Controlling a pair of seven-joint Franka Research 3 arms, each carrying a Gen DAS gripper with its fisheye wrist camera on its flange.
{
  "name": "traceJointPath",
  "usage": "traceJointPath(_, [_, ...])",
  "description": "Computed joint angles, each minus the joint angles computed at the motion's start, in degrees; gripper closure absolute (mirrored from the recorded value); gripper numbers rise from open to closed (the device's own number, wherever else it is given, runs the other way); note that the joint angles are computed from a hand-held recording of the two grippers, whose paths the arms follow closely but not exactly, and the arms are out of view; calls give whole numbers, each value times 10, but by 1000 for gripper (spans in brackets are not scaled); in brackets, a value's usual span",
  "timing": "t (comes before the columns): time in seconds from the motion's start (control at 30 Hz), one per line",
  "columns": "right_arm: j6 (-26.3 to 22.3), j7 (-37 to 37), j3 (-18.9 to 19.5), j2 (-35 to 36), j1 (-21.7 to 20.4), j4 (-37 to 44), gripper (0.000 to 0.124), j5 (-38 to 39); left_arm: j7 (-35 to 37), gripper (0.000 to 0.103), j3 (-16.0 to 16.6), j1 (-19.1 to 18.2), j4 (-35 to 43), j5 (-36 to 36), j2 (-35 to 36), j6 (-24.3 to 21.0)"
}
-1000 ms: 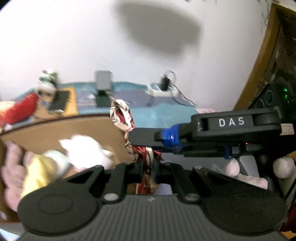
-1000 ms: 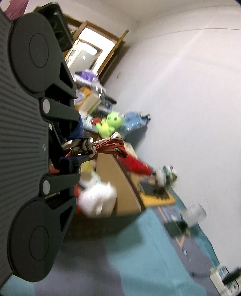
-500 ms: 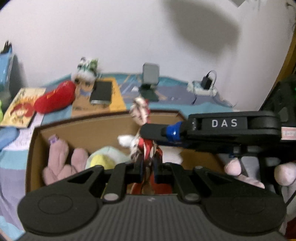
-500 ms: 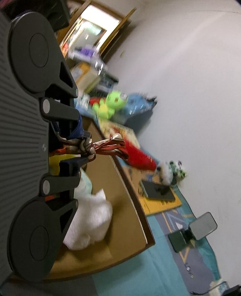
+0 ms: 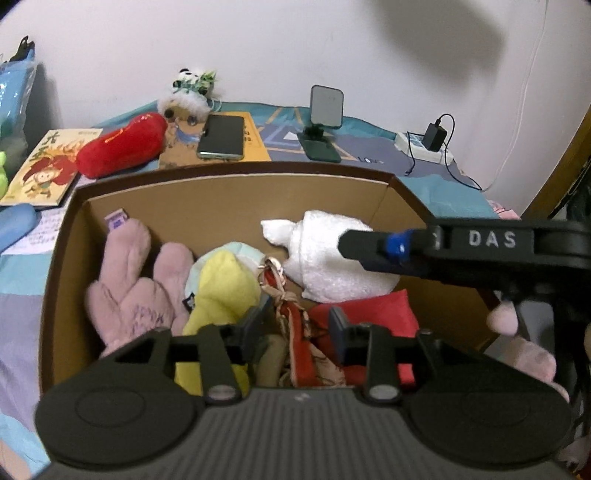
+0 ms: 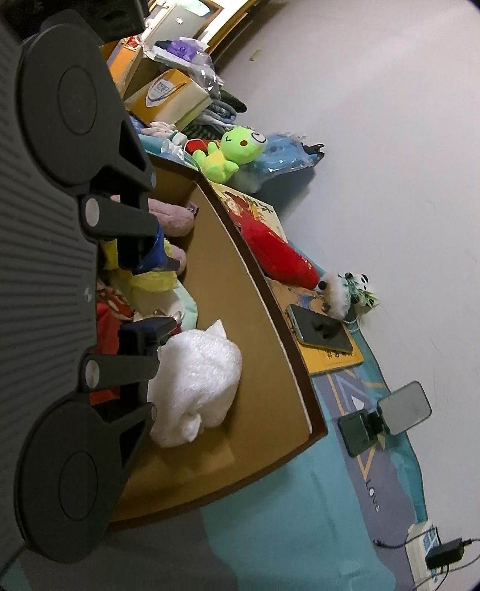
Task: Organize soft objects
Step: 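Carry the patterned scarf into the box and release it, then move the right tool to the black sock and close on it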
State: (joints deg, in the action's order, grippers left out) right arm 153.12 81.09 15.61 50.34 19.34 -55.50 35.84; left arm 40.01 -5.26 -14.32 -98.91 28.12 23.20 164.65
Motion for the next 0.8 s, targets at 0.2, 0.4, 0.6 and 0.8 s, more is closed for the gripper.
traceJointPath(0.2, [53, -41, 12, -66, -15, -106, 113, 21, -23, 63, 10, -24, 24, 24, -4, -62])
traceJointPath(0.4, [80, -75, 20, -120, -37, -184, 113, 50, -54, 57, 9, -50, 65, 73, 0, -143])
traceJointPath(0.6, [73, -152, 44, -162, -77, -243, 112, 118, -102, 57, 3, -75, 102, 111, 8, -197])
traceJointPath(0.8, [48, -242, 40, -210, -106, -300, 111, 192, -118, 57, -5, -112, 175, 137, 45, -264])
